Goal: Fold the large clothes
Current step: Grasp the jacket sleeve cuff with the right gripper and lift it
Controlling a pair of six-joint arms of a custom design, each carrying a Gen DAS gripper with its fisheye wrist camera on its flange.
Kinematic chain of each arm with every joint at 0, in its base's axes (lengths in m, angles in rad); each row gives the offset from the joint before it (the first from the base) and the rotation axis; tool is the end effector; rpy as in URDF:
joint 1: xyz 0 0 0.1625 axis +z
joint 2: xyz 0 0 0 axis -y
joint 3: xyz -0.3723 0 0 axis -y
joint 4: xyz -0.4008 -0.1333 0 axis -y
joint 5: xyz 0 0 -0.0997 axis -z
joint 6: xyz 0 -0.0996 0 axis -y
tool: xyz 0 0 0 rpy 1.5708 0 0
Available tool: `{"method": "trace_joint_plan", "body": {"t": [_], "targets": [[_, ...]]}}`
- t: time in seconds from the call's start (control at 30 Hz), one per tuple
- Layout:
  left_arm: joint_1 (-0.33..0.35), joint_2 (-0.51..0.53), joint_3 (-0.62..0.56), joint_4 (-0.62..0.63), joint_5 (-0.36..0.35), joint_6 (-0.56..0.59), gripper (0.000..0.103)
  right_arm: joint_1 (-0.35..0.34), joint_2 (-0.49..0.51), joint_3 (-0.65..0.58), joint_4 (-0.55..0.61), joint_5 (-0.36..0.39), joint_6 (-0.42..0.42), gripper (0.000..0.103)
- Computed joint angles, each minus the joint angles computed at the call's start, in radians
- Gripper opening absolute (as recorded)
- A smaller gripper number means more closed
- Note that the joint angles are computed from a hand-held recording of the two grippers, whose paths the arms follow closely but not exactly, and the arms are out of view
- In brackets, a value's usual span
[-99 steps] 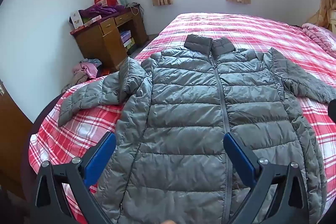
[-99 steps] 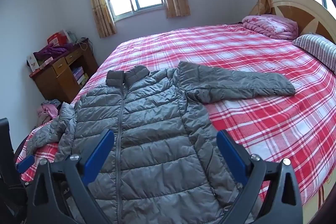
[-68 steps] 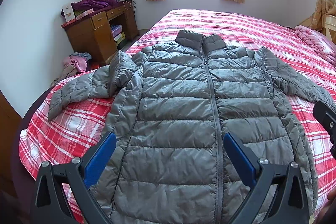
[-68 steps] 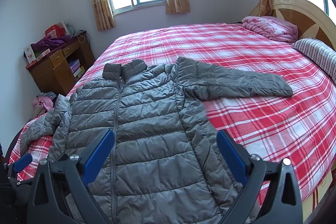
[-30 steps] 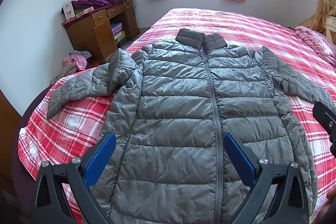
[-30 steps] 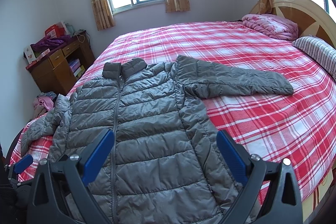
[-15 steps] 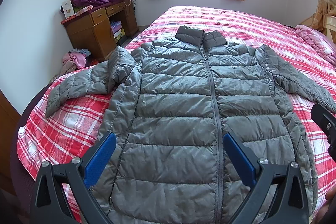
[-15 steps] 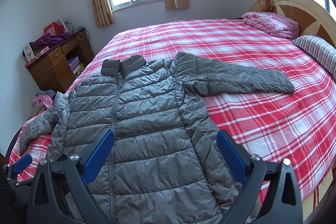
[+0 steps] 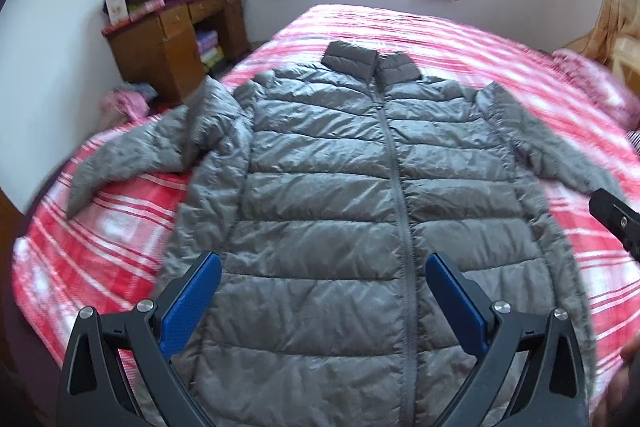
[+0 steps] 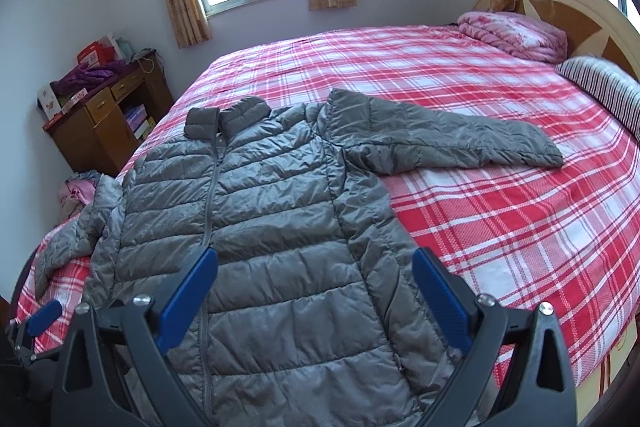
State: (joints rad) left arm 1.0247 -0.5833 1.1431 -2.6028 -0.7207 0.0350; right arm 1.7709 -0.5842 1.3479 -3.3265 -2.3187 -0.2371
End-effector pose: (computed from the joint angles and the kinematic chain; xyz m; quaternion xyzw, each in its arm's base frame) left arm -0.2215 -0.7653 0.1415 0.1613 0.8763 -0.3075 0.3340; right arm 0.2065 -0.6884 0.1342 0.0078 -0.8369 0.4370 0.3294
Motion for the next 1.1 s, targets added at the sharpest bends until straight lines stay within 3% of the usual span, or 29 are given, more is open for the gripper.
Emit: {"method": "trace_joint_plan", "body": {"t": [0.07, 0.13, 0.27, 0.4, 0.6, 0.73, 0.8, 0.83, 0.87, 0.9, 1.0, 1.1], "targets": [[0.016, 0.007, -0.035, 0.029, -0.032, -0.011, 0.102, -0.022, -0.035, 0.011, 0.047, 0.045, 0.048, 0.1], [0.026, 0.046, -0.098, 0.018, 0.011, 0.03, 0.102, -0.048, -0.064, 0.006, 0.072, 0.066, 0.078, 0.1], [0.048, 0.149, -0.252, -0.024, 0.105, 0.159, 0.102, -0.111, -0.097, -0.057, 0.057, 0.029, 0.078, 0.097], [0.087, 0.233, -0.407, -0.032, 0.106, 0.211, 0.102, -0.199, -0.128, -0.131, 0.061, 0.007, 0.102, 0.086], [0.138, 0.363, -0.609, -0.015, 0.107, 0.234, 0.102, -0.354, -0.143, -0.233, 0.123, -0.038, 0.338, 0.083], [0.16, 0.416, -0.68, 0.015, 0.09, 0.213, 0.102, -0.4, -0.082, -0.347, 0.295, -0.042, 0.421, 0.074], [0.169, 0.432, -0.686, -0.008, 0.082, 0.233, 0.102, -0.388, -0.023, -0.419, 0.277, -0.106, 0.37, 0.065], [0.172, 0.438, -0.686, -0.022, 0.08, 0.247, 0.102, -0.375, 0.033, -0.49, 0.241, -0.153, 0.29, 0.059], [0.174, 0.441, -0.678, -0.047, 0.077, 0.264, 0.102, -0.372, 0.058, -0.527, 0.247, -0.172, 0.249, 0.04], [0.176, 0.44, -0.664, -0.074, 0.075, 0.278, 0.102, -0.369, 0.074, -0.551, 0.261, -0.189, 0.229, 0.031], [0.178, 0.438, -0.628, -0.162, 0.066, 0.313, 0.102, -0.377, 0.073, -0.554, 0.257, -0.171, 0.199, 0.017], [0.181, 0.436, -0.624, -0.16, 0.056, 0.316, 0.102, -0.37, 0.09, -0.579, 0.238, -0.184, 0.145, 0.012]]}}
